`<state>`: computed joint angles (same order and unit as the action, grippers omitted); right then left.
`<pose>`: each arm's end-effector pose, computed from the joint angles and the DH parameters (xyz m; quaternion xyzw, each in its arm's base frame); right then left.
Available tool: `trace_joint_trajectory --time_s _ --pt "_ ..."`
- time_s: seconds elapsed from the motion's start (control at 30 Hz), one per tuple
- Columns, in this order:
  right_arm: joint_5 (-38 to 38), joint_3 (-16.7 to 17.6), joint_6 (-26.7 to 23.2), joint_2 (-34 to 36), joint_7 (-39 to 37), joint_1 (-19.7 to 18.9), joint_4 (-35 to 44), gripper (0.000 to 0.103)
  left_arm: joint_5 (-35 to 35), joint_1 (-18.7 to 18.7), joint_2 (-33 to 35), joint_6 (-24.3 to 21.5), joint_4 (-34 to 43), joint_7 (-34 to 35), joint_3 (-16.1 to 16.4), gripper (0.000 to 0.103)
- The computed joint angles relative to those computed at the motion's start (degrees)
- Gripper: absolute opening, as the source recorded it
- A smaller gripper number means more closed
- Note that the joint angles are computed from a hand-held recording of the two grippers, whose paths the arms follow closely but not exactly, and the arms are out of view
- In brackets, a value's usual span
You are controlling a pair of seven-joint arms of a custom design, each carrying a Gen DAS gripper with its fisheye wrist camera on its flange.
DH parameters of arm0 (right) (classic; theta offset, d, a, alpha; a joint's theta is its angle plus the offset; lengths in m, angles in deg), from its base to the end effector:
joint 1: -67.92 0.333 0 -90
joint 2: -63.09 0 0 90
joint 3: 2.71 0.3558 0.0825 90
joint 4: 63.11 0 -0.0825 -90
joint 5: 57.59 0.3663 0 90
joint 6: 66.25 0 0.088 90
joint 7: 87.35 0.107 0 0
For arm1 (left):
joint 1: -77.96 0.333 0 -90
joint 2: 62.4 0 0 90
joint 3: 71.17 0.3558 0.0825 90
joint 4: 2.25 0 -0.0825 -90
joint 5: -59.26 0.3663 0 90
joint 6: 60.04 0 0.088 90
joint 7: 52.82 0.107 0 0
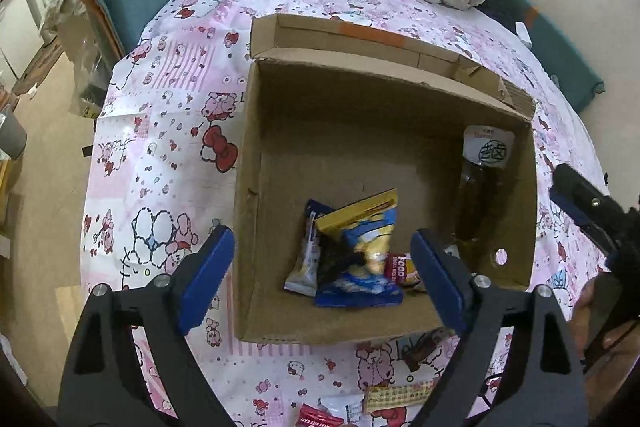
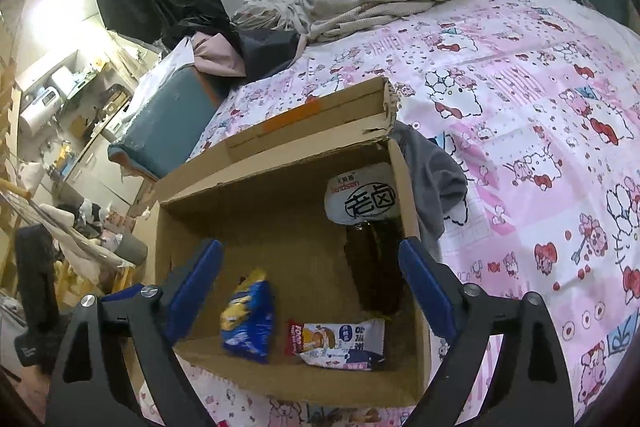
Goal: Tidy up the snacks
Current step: 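Drop the chip bag and sausage pack into the box, opening both tools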
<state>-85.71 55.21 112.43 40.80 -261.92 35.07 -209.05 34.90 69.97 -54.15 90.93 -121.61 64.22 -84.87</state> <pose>0.3873 0.2590 0.4634 -0.4093 0.8151 -0.1541 0.3798 0.5583 -0.2051 0.4520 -0.4899 0.8351 -0.2466 0.0422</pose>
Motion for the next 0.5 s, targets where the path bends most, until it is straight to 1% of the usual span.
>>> trace_joint_trajectory --time_s 0.13,0.27,0.5 --pt "0.2 -2.8 -2.5 0.0 -0.1 4.4 0.1 0.092 0.5 -0.2 -0.9 2.5 -1.6 0.6 0.0 0.087" --pt "-1.0 -6.4 -5.8 0.5 0.2 10.2 0.8 0.092 -1.5 -0.1 -2.2 4.5 -3.3 3.4 -0.3 0.087" --pt "-1.3 -11.8 -10.6 0.6 2.8 19.8 0.4 0.092 -4.0 -0.3 -5.0 5.1 -5.9 6.8 0.5 0.087"
